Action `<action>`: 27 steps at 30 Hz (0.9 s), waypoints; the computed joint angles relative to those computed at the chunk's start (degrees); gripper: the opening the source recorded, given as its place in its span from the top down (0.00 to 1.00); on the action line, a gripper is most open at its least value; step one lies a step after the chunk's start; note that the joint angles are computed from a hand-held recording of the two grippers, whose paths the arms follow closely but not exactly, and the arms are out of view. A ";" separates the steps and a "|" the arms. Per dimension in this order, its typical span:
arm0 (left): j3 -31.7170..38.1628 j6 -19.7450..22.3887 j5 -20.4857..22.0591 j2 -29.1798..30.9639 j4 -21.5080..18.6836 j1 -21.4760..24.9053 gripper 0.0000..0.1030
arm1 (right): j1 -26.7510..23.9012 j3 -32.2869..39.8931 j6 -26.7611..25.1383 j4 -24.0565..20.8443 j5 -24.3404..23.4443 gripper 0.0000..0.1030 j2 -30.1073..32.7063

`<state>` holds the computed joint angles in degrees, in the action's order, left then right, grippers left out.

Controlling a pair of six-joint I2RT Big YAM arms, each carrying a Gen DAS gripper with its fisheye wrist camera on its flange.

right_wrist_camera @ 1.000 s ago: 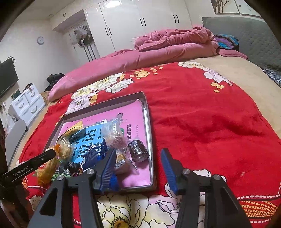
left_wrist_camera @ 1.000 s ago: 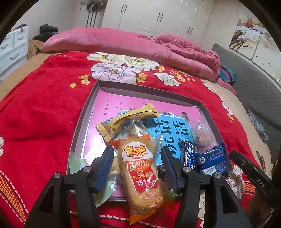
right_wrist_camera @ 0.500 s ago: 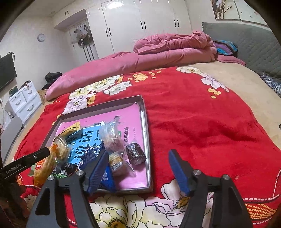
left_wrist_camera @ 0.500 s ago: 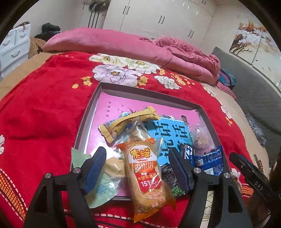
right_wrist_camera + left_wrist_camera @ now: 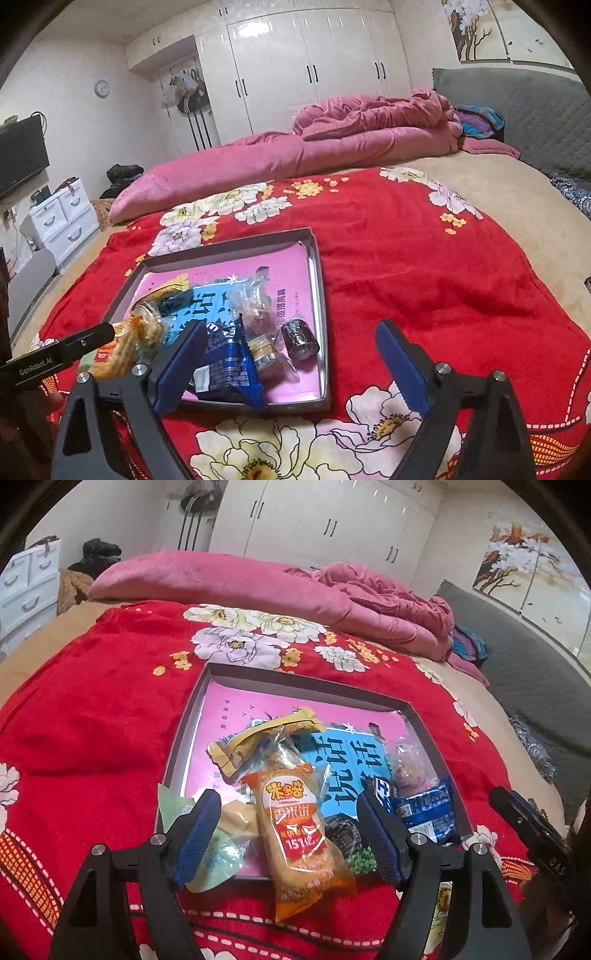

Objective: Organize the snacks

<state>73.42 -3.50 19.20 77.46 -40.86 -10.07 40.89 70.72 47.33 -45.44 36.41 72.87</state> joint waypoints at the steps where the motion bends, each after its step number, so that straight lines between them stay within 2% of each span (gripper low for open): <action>1: -0.15 0.17 -0.09 -0.28 -0.21 -0.03 0.24 | 0.18 -0.13 -0.04 0.30 -0.02 0.05 -0.22; 8: -1.58 2.02 -0.98 -2.83 -4.51 -0.43 0.24 | 2.72 0.26 0.46 -0.46 -0.76 0.04 -0.67; 13: -3.21 2.63 0.03 -5.06 -9.34 0.43 0.24 | 5.66 1.51 4.18 -4.52 -3.10 0.02 0.25; 16: -4.31 2.93 -0.19 -6.46 -11.64 1.08 0.24 | 7.49 2.32 5.85 -7.22 -1.90 0.01 0.37; 23: -7.43 5.91 -1.48 -11.45 -12.42 1.26 0.24 | 11.52 3.36 11.33 -12.18 2.38 0.01 -0.83; 27: -8.60 7.54 -1.49 -13.66 -12.80 1.05 0.24 | 13.05 4.18 13.31 -14.78 2.78 0.01 -0.51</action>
